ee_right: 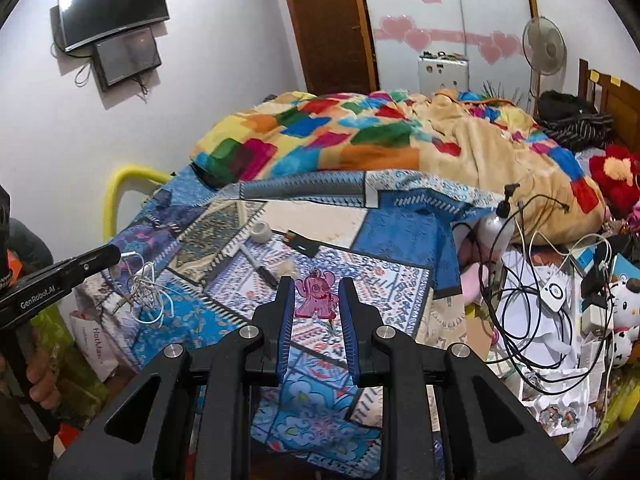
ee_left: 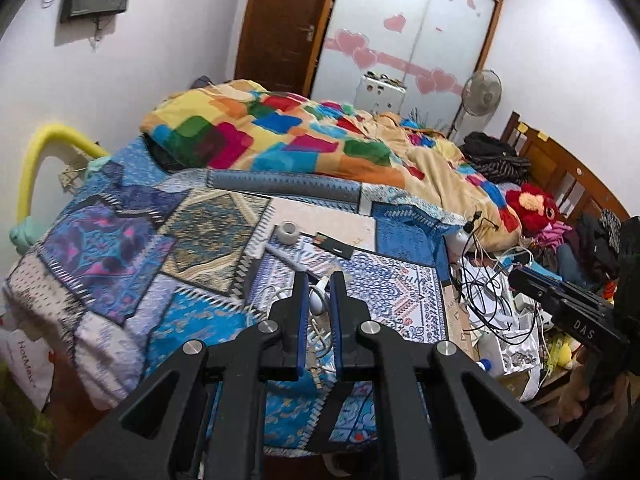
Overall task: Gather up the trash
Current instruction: 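Carry the earphone cable and pink figurine over the white bucket with both tools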
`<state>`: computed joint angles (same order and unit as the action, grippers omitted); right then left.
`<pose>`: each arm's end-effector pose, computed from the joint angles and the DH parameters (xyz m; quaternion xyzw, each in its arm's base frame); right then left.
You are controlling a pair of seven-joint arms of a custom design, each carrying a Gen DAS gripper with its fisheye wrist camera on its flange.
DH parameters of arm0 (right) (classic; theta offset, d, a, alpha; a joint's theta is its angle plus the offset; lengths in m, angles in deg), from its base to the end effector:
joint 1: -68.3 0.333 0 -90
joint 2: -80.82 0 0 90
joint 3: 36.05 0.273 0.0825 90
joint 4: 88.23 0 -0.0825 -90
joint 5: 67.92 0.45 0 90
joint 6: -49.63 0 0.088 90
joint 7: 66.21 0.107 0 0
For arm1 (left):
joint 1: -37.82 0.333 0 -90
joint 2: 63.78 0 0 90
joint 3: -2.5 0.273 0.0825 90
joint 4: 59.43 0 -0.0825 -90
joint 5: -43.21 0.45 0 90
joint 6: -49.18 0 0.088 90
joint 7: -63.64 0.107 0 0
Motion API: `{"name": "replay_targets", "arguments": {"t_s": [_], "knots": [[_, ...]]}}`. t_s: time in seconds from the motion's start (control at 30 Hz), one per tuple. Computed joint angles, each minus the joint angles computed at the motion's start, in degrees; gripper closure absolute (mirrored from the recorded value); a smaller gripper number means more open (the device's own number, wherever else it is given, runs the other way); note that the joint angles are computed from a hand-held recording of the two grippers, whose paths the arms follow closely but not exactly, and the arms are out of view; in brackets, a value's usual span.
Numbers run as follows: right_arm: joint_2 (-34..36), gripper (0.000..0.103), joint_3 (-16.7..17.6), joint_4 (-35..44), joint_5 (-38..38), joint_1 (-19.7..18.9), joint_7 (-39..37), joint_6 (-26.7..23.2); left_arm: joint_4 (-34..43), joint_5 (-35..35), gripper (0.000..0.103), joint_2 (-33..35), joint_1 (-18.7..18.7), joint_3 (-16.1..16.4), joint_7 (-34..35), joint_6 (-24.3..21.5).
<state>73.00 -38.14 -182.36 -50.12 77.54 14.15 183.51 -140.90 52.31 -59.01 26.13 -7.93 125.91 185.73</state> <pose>0.6214 0.0812 0.7195 -0.6933 0.5822 -0.1856 0.3820 0.6389 -0.2514 0.7104 -0.6516 0.6250 -0.3757 0.2089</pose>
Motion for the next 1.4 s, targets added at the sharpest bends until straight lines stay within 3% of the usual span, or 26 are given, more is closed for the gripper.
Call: {"name": "replay_targets", "arguments": {"t_s": [0.47,0.8,1.2,1.4], "knots": [[-7.81,0.083,1.43,-4.04,-0.55,4.81,-2.1,-0.19,-25.1,-1.17,0.094,-26.42,7.36,-0.9,-4.02,0.92],[-12.96,0.083,2.51,-8.02,0.01,10.24,-3.56,-0.26,-39.96,-5.43,0.094,-43.61,11.24,-0.72,-2.84,-2.48],[-13.39,0.083,4.72,-9.48,0.73,16.12,-5.26,-2.52,-52.79,-10.26,0.094,-56.84,13.15,1.06,-0.45,-7.34],[-11.38,0.083,6.37,-8.9,0.5,18.15,-5.85,-4.6,-57.94,-14.02,0.094,-59.43,13.35,2.62,1.01,-8.73]]}}
